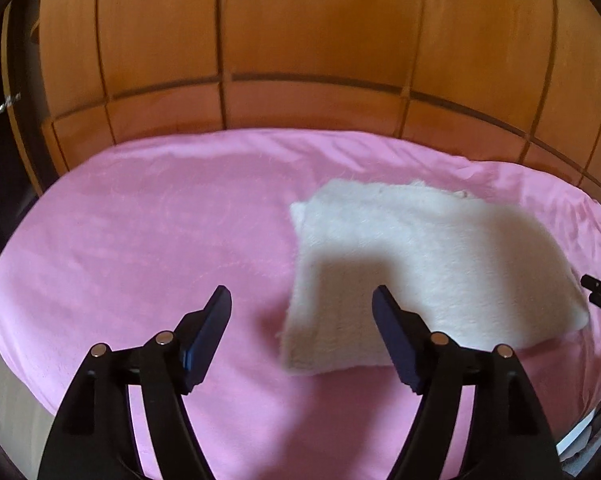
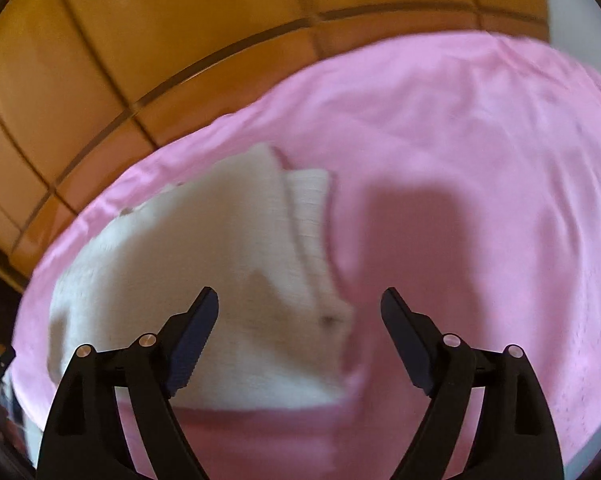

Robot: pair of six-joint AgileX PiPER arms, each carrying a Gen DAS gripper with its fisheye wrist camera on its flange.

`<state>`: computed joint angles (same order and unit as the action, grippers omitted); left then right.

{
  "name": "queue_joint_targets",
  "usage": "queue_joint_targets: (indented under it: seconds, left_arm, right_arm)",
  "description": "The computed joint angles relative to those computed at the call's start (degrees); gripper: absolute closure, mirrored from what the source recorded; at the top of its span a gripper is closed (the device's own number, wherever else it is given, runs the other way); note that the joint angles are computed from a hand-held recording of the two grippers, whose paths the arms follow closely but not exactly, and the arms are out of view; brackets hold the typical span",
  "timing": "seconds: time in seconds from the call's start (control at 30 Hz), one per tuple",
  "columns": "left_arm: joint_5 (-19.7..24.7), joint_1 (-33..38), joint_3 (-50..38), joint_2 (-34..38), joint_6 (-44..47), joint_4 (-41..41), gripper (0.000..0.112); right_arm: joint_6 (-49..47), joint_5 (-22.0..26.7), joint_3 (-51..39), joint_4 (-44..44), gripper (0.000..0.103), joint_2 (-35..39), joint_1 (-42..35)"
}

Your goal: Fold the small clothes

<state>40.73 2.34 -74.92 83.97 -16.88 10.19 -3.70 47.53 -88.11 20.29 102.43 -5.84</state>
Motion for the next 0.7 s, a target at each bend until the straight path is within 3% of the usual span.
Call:
queue_joint_targets:
  seconds: [0.23,0.33,0.4,0.7]
  left_arm:
    - [2.3,-7.2,-3.7,1.0,-6.0,6.2,0.034]
    - [2.7,-10.2,-5.5,2.0,-7.1,7.9,0.033]
    - [2.9,-11.9,-6.9,3.3,-7.4,8.2,0.032]
    - [4.0,-16.8,-11.5,10.0,-7.0,8.2,0.031]
  right_arm:
    - [-6.1,2.7,1.3,14.3,0.020,4.5,-5.8]
    - [-10.9,3.1,2.6,20.1,0.011,5.3,-7.3]
    - [-13.3,3.9,2.8,24.0,0.011,6.2,-8.4]
    - [-17.8,6.3,3.2,29.9,0.010,7.1,-10.5]
